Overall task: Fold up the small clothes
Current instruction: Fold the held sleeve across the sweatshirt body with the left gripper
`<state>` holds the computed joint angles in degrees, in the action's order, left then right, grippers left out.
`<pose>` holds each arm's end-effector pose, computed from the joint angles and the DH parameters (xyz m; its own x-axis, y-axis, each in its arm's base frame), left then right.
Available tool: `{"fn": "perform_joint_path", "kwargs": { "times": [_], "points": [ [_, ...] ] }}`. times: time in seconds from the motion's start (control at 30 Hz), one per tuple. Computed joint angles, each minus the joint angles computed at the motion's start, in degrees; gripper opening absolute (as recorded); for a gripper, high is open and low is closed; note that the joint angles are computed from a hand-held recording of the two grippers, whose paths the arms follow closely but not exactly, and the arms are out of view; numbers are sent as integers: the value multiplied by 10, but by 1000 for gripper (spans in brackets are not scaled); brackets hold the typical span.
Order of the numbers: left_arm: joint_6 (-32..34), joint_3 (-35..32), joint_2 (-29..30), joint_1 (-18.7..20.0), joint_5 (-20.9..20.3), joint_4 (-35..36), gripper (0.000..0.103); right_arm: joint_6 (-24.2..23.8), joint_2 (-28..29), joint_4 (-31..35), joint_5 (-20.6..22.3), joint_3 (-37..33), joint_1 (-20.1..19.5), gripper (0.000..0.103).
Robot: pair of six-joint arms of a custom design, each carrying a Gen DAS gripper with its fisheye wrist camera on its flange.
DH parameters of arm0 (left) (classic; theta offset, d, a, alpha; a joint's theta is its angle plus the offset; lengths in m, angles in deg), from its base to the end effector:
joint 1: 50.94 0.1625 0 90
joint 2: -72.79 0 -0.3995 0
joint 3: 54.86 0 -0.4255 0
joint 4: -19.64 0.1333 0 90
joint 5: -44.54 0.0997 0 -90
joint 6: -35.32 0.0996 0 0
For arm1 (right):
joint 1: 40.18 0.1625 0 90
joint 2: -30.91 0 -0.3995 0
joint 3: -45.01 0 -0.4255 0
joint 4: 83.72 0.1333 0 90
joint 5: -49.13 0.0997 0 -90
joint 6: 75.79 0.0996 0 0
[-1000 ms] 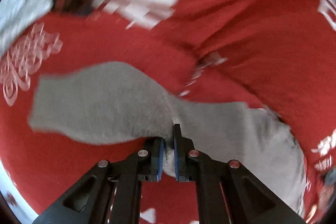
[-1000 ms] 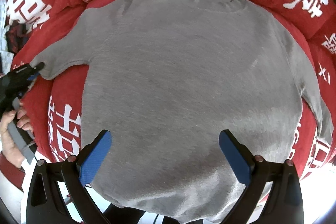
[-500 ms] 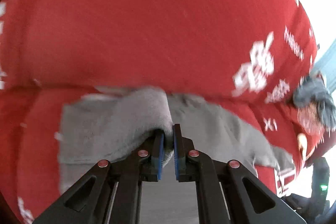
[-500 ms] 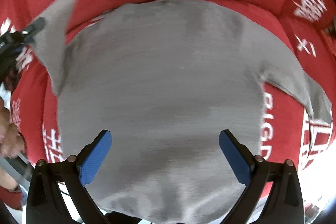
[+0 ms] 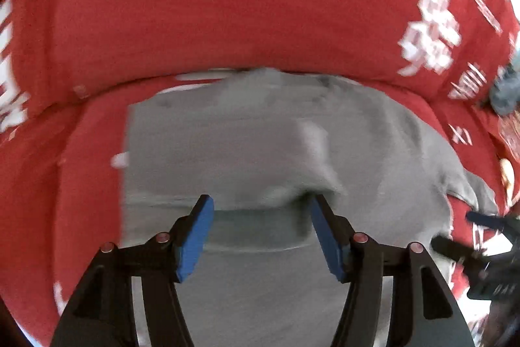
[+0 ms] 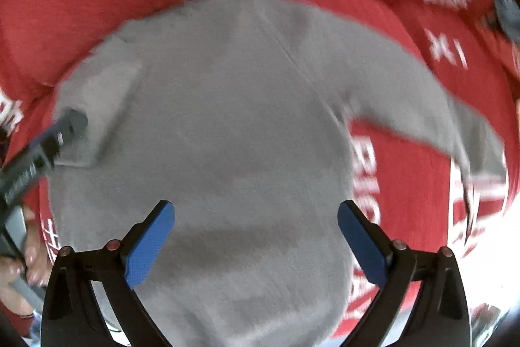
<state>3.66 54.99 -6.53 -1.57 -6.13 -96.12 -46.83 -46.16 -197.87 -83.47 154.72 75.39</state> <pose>-0.1983 -0.5328 0.2539 -0.8111 0.0658 -0.5812 0.2622 0.9291 -0.2607 0.2906 -0.4546 0.2351 -0.7499 0.0751 0.6572 -0.0729 0.9781 -0.1950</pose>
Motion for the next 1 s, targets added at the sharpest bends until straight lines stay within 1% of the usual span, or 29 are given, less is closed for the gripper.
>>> {"fn": "perform_joint_path", "kwargs": {
  "times": [0.07,0.1,0.17,0.2,0.27,0.3,0.33,0.37,0.4,0.43,0.47,0.5,0.53,0.57,0.6,0.63,0.67,0.7,0.77,0.8,0.83,0.87,0.9,0.93,0.97,1.0],
  "points": [
    [-40,1,-26,12,21,36,63,-84,41,-59,1,-22,17,100],
    [-60,1,-38,20,30,56,63,-143,74,-93,5,-41,28,100],
    [-104,-3,-55,40,40,110,63,-226,121,-138,9,-65,39,100],
    [-117,-4,-60,47,38,126,63,-279,153,-162,11,-82,46,99],
    [-124,7,-73,57,34,142,63,-366,216,-197,6,-111,58,95],
    [-120,12,-76,60,33,148,63,-392,236,-202,2,-122,61,94],
    [-117,16,-77,62,32,151,63,-427,267,-208,-20,-133,66,92],
    [-116,20,-77,65,32,154,63,-460,296,-216,-58,-141,71,89],
    [-117,24,-80,69,30,155,63,-482,312,-227,-83,-144,74,81],
    [-115,28,-82,73,27,149,63,-517,338,-253,-125,-146,75,70],
    [-117,28,-81,75,25,147,63,-529,351,-264,-146,-149,74,61],
    [-117,31,-83,75,26,142,64,-517,354,-255,-147,-155,70,30],
    [-112,33,-85,75,29,137,69,-481,345,-238,-131,-160,62,13],
    [-109,31,-86,75,28,140,71,-443,333,-233,-116,-161,57,13],
    [-106,27,-82,76,28,142,71,-386,308,-245,-87,-158,49,13],
    [-104,25,-82,77,27,146,71,-345,269,-263,-58,-134,41,13],
    [-102,24,-82,78,26,147,71,-315,249,-274,-39,-125,35,13],
    [-101,22,-82,79,24,149,71,-262,212,-297,-12,-105,21,13],
    [-101,17,-84,80,18,159,71,-179,169,-306,7,-80,3,13],
    [-99,14,-87,81,11,164,71,-128,143,-307,28,-63,-12,13],
    [-96,12,-89,81,7,164,71,-73,109,-317,66,-35,-35,15],
    [-89,10,-96,80,0,166,71,-36,85,-324,91,-13,-52,16],
    [-82,8,-101,79,-4,168,71,15,53,-332,118,19,-76,18],
    [-73,5,-102,77,-12,164,71,44,38,-334,130,33,-88,29],
    [-63,0,-106,77,-18,162,71,72,23,-334,138,46,-96,38],
    [-55,-7,-106,78,-21,163,71,96,6,-339,147,64,-104,52]
  ]
}}
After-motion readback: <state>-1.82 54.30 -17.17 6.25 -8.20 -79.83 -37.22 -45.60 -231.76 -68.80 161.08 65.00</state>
